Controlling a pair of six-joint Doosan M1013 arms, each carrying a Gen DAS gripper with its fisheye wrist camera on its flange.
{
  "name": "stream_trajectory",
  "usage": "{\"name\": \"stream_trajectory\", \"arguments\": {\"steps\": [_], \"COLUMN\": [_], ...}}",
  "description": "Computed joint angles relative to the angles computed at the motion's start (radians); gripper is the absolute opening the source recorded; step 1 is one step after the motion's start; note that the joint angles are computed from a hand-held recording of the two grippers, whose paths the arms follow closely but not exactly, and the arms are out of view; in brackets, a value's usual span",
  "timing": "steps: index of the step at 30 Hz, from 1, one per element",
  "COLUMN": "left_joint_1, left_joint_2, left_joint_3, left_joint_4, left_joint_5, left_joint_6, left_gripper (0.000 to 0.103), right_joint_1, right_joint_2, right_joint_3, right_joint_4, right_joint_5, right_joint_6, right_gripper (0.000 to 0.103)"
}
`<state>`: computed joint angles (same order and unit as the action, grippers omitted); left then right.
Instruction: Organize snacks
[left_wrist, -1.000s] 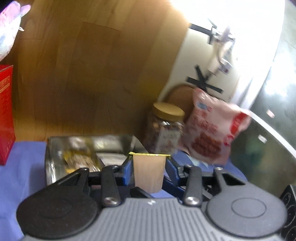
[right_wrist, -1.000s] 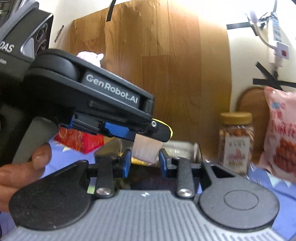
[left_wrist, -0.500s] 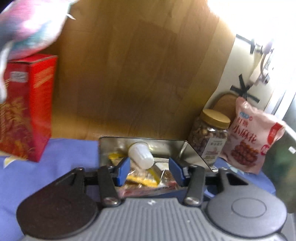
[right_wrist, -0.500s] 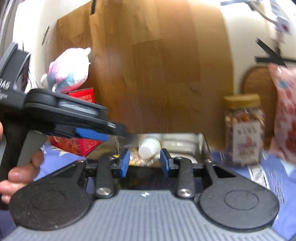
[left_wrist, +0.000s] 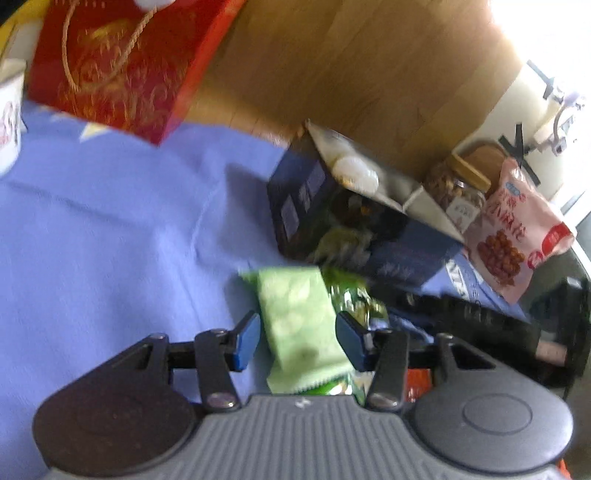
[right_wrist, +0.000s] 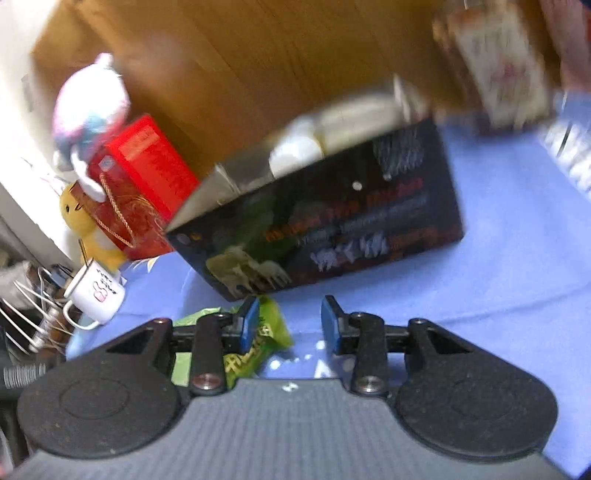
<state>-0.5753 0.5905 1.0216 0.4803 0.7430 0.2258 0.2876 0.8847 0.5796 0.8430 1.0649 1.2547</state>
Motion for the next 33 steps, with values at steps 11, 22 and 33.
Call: {"name": "stream_trajectory", "arguments": {"steps": [11, 22, 33], "left_joint_1": [-0.016, -0.027, 0.026], "left_joint_2": [0.03, -0.007, 0.036], "left_joint_3": [-0.043, -0.013, -0.059], "left_joint_4": [-0.057, 0.13, -0.107], "left_joint_5": [-0.01, -0.027, 0.0], "left_joint_6": [0.117, -0.038, 0.175], "left_gripper": [0.044, 0.047, 0.043], "right_joint_1": [-0.033, -0.05, 0.025], "right_joint_2": [-0.217, -0.294, -0.16], "right_joint_3": [0.385, 0.519, 0.291], "right_joint_4": [0.024, 0.223, 0.012], "right_joint_5": [-0.362, -0.364, -0.102], "right_joint_6": [-0.146, -0.403, -0.369], "right_gripper": [0.009, 0.037, 0.041]}}
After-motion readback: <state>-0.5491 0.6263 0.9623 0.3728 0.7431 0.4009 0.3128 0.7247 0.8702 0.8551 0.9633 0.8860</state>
